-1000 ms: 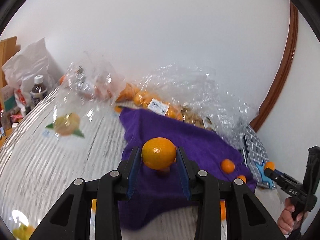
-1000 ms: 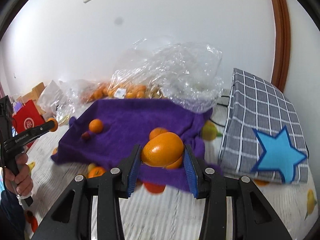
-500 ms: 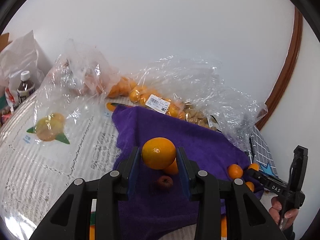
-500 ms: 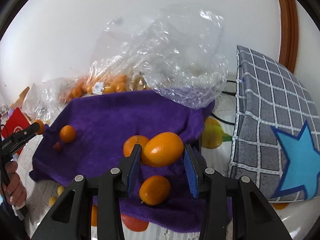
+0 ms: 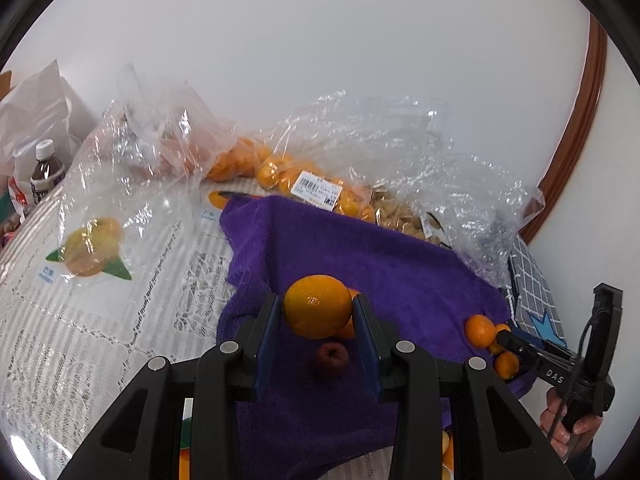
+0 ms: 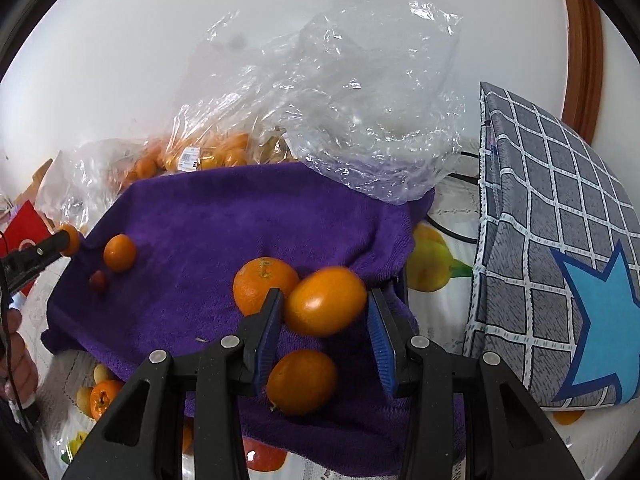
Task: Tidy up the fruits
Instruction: 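Lower the fruit onto the towel and open the right gripper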
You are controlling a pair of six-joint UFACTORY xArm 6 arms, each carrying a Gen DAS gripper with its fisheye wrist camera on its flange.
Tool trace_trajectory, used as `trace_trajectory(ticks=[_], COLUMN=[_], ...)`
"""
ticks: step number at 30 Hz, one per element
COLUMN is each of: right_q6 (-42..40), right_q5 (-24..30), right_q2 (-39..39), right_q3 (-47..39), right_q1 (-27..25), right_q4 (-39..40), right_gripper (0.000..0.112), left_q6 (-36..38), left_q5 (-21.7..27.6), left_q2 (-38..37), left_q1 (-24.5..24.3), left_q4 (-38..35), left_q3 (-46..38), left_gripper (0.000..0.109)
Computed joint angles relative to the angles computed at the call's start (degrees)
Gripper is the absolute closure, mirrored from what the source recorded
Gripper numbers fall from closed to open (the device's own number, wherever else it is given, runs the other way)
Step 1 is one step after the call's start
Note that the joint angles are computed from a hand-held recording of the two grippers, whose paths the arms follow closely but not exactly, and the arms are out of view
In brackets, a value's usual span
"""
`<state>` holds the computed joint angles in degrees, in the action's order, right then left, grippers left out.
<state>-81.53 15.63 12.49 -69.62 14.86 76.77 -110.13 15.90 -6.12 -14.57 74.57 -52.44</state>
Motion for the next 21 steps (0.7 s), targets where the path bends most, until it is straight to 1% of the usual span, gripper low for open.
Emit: trace_trajectory(ticks=[3,8,10,14,16,19,21], right_q6=[-0.92,-5.05,-7.83,-11.49,-13.47,-14.30,-17.14], right_q5=[-0.88,-0.74,-0.47,-0.12,-0.88,-1.39,-2.32], right_q2=[-0.61,-2.47,-3.33,-4.49,-4.80,-5.21,-5.53], right_q3=[0.68,1.93,2.48,3.46,3.82,4.24,4.24], right_q1=[0.37,0.69,0.77,0.77,0.92,0.92,1.16], right_q4=[0.60,4.89,7.69,11.32,14.01,15.28,18.32], right_gripper=[0.059,0.053,0.052,0.051,0.051,0.051,0.051], left_q6=[1.10,3.29,3.74,3.41,2.72,2.61,3.04], left_q5=[-0.59,1.71,3.45,3.66,3.51,4.00,4.63], left_q2=[0.98,2.47,2.77,2.72,2.61,2.76,2.83], left_q1=[0.19,-1.00,-1.74,-1.73,-1.53,-1.65,-1.89], left_q4=[-2.35,-4.80,-4.83,-4.69,-4.34,-4.45,-4.66], left_q3=[-0.29,-1.34,-1.80,-1.79,-1.68,-1.86,-1.97], left_gripper=[0.074,0.074,0.073,0.074,0.073,0.074,0.074])
